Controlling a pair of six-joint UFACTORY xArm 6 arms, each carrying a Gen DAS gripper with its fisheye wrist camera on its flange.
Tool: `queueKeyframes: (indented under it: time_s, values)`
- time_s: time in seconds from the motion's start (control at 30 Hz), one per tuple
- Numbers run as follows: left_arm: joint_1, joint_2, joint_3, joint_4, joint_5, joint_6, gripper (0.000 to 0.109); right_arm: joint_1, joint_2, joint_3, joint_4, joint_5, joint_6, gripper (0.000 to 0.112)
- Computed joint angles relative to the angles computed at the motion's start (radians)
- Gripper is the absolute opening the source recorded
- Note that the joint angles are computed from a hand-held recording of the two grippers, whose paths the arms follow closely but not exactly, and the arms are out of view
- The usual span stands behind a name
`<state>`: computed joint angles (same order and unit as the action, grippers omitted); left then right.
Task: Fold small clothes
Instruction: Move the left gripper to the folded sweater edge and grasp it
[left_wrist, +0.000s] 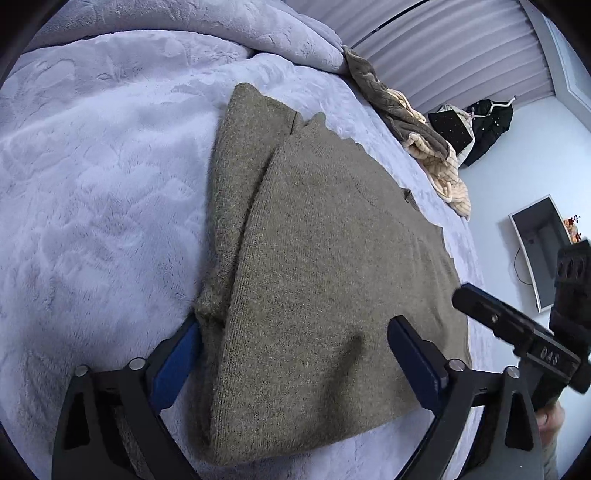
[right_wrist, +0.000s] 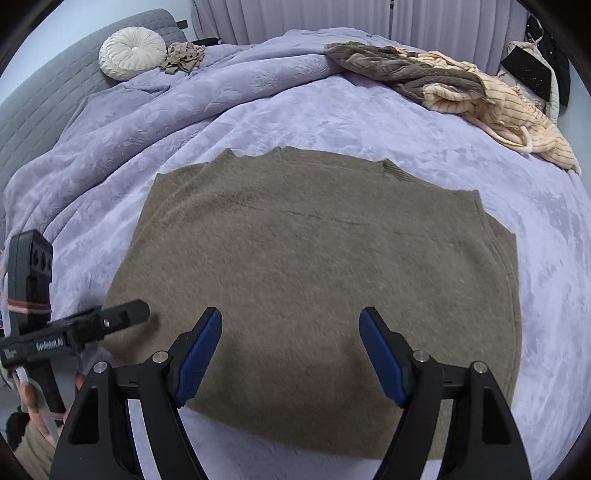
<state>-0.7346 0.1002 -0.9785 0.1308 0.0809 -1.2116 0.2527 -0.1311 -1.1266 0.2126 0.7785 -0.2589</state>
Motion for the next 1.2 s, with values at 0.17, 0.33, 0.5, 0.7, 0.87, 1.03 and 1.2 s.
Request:
queueKeyframes:
  time_s: [0.17,0.33,0.5,0.7,0.87,1.03,1.2]
  values:
    - [0.000,-0.001,0.039,-0.055,-0.069,0.031,0.047,0.059,0.227,-0.269,0.083,0.106,0.035,0.080]
    - [0.011,0.003,0.057,0.004,-0.113,-0.033,0.040,0.133,0.485,-0.582,0.073,0.233,0.162,0.080]
    - [0.020,0.008,0.027,0.126,-0.063,-0.131,0.038,0.196,0.672,-0.836,0.019,0.334,0.268,0.081]
    - [0.013,0.021,-0.035,0.221,0.049,-0.199,0.038,0.266,0.823,-1.054,-0.108,0.454,0.320,0.095]
    - [0.011,0.034,-0.059,0.238,0.070,-0.210,0.038,0.303,0.893,-1.158,-0.211,0.532,0.298,0.095]
    - [0.002,0.040,-0.076,0.265,0.088,-0.237,0.038,0.318,0.902,-1.165,-0.249,0.544,0.272,0.087]
    - [-0.006,0.036,-0.088,0.290,0.111,-0.247,0.033,0.325,0.870,-1.112,-0.292,0.513,0.287,0.038]
